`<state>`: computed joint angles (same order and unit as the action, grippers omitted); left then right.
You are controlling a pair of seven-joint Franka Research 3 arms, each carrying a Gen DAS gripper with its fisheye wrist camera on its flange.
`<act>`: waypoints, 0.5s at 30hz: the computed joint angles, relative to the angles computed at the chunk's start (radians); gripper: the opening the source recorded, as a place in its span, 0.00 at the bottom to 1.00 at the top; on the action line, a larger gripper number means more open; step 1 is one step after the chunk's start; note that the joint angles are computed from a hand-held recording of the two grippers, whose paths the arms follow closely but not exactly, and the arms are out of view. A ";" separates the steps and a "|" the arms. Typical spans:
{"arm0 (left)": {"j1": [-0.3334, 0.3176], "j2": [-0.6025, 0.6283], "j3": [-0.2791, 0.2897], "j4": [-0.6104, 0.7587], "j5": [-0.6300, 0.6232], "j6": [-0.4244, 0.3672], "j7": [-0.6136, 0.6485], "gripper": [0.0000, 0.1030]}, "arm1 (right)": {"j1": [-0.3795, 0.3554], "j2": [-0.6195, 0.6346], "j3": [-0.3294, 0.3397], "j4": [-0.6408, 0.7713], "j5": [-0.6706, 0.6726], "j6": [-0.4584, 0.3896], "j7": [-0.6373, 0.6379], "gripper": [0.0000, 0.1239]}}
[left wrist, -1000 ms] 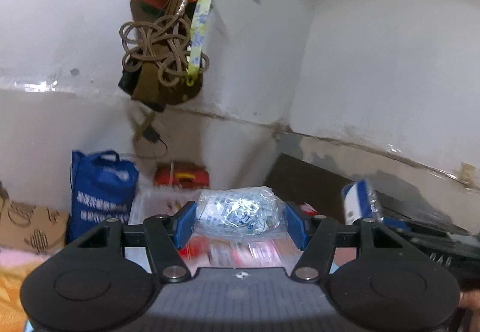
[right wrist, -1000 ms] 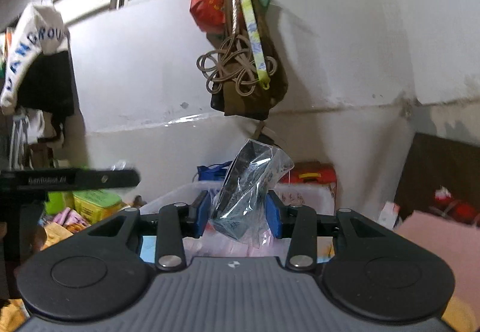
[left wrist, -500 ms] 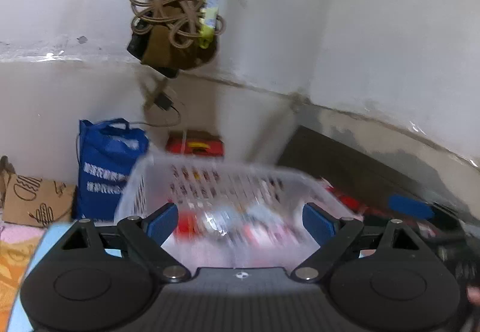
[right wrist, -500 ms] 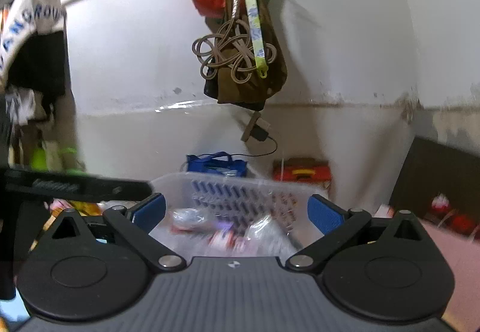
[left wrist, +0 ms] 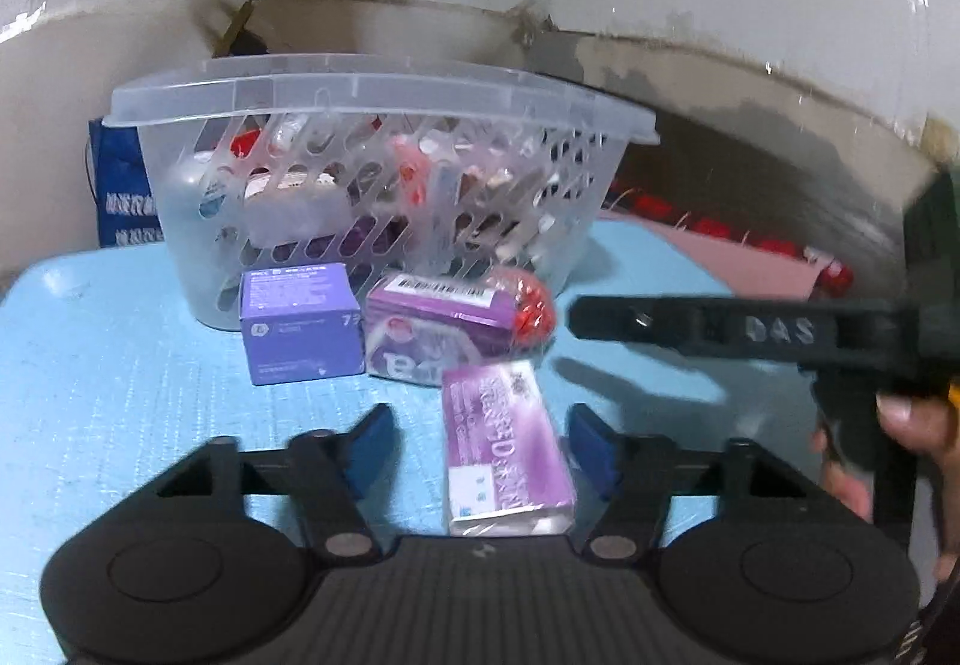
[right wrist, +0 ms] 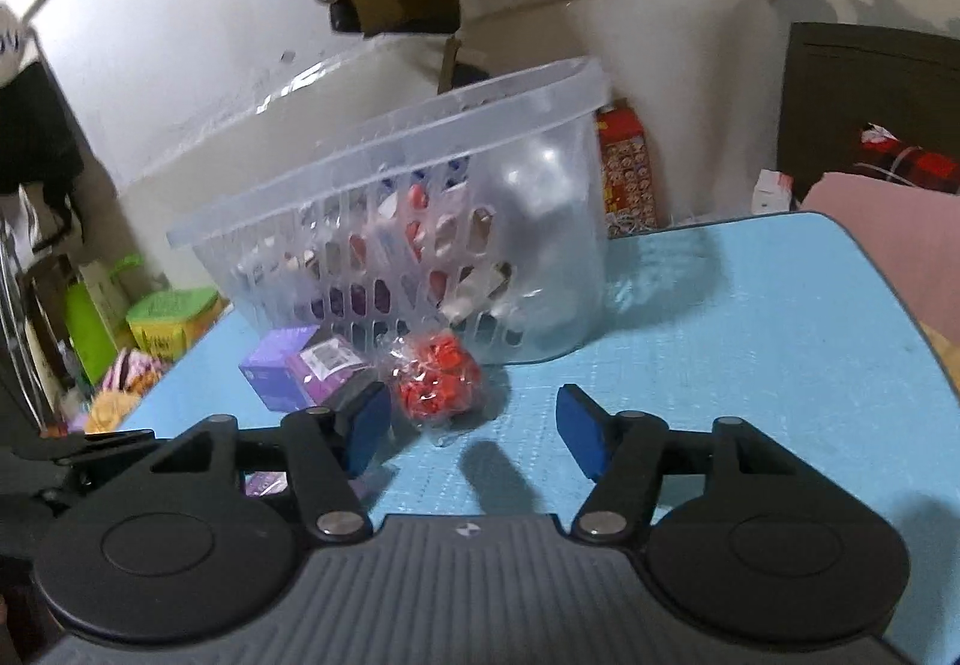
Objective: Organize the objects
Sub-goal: 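Grasp the bagged red item with the right gripper while the left grasps the purple-white box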
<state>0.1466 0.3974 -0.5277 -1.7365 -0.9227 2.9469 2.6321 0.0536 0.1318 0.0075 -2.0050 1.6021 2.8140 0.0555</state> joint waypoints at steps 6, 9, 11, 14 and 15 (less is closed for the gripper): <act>0.047 -0.028 -0.016 -0.039 -0.073 0.067 0.072 0.51 | 0.006 0.073 0.021 0.065 -0.165 0.016 0.132 0.52; 0.089 -0.029 -0.043 -0.045 -0.122 0.091 0.164 0.53 | 0.000 0.092 0.040 0.087 -0.178 0.026 0.129 0.48; 0.100 -0.027 -0.036 -0.037 -0.129 0.051 0.186 0.66 | -0.002 0.101 0.047 0.094 -0.208 0.027 0.145 0.44; 0.053 -0.004 0.024 0.003 -0.081 -0.006 0.133 0.71 | -0.013 0.094 0.060 0.088 -0.185 0.032 0.107 0.41; 0.042 0.001 0.035 0.008 -0.070 -0.006 0.120 0.71 | -0.017 0.086 0.064 0.080 -0.160 0.031 0.078 0.41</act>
<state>0.1885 0.3985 -0.4929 -1.7281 -0.9927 2.9404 2.7522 0.0366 0.2182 0.0711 -1.9246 1.4420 2.8454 0.1331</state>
